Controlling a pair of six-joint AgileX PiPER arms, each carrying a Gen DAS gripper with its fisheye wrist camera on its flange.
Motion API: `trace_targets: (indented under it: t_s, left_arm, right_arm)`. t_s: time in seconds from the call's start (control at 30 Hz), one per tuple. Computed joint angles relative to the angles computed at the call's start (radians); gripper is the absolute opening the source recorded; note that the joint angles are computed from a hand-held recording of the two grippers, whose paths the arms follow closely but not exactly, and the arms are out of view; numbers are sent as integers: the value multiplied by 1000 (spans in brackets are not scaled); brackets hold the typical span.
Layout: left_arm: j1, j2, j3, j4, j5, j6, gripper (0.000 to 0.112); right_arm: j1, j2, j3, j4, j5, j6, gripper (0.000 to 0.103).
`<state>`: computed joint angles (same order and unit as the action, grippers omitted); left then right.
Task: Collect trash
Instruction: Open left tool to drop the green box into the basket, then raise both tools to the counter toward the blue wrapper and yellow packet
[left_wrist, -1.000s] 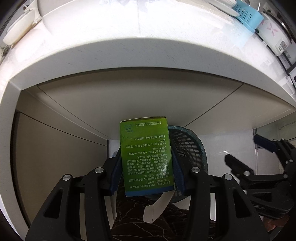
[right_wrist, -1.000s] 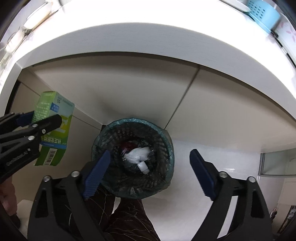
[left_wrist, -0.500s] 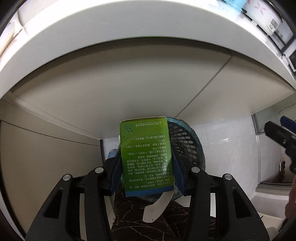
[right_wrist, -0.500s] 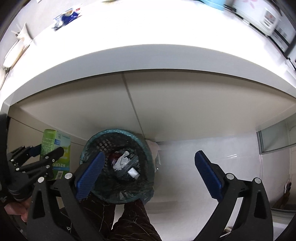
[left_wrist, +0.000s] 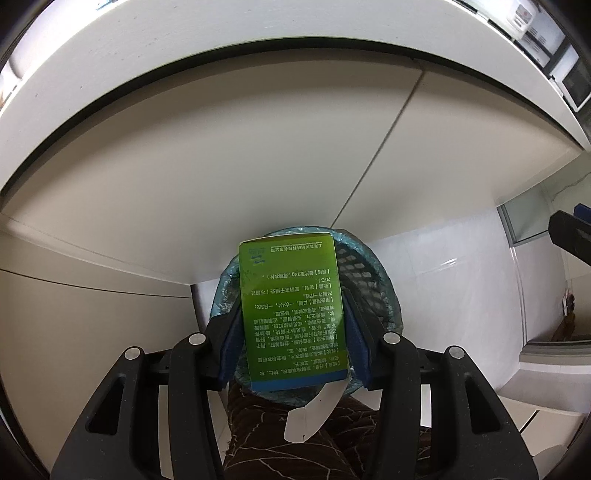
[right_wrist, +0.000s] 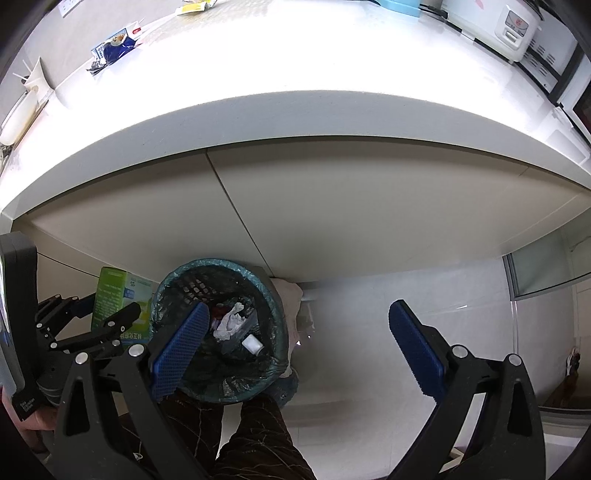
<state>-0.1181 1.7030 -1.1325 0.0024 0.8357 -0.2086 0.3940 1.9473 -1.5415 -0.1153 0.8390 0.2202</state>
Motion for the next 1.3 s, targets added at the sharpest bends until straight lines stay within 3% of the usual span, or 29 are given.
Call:
trace_targets:
  t_s: [0.3,0.47,0.67,0.97,1.3]
  left_arm:
    - [2,-36,2,7,12,5,73]
    - [14,-91,4,-10,28,-23,93]
    - [27,-167,-55,1,83,-37,97]
    - [90,-203,-239,2,261,-33,97]
    - [136,-198,-413,15,382,-54,97]
  right_arm:
    - [4,7,-4,14,-3,-15,94]
    - [6,11,-21,27,1,-20,94]
    - [18,-7,-69,34,23,-39,94]
    - [67,-21,-212,14,97,-75,94]
    - [99,42,-472,20,242,-135,94]
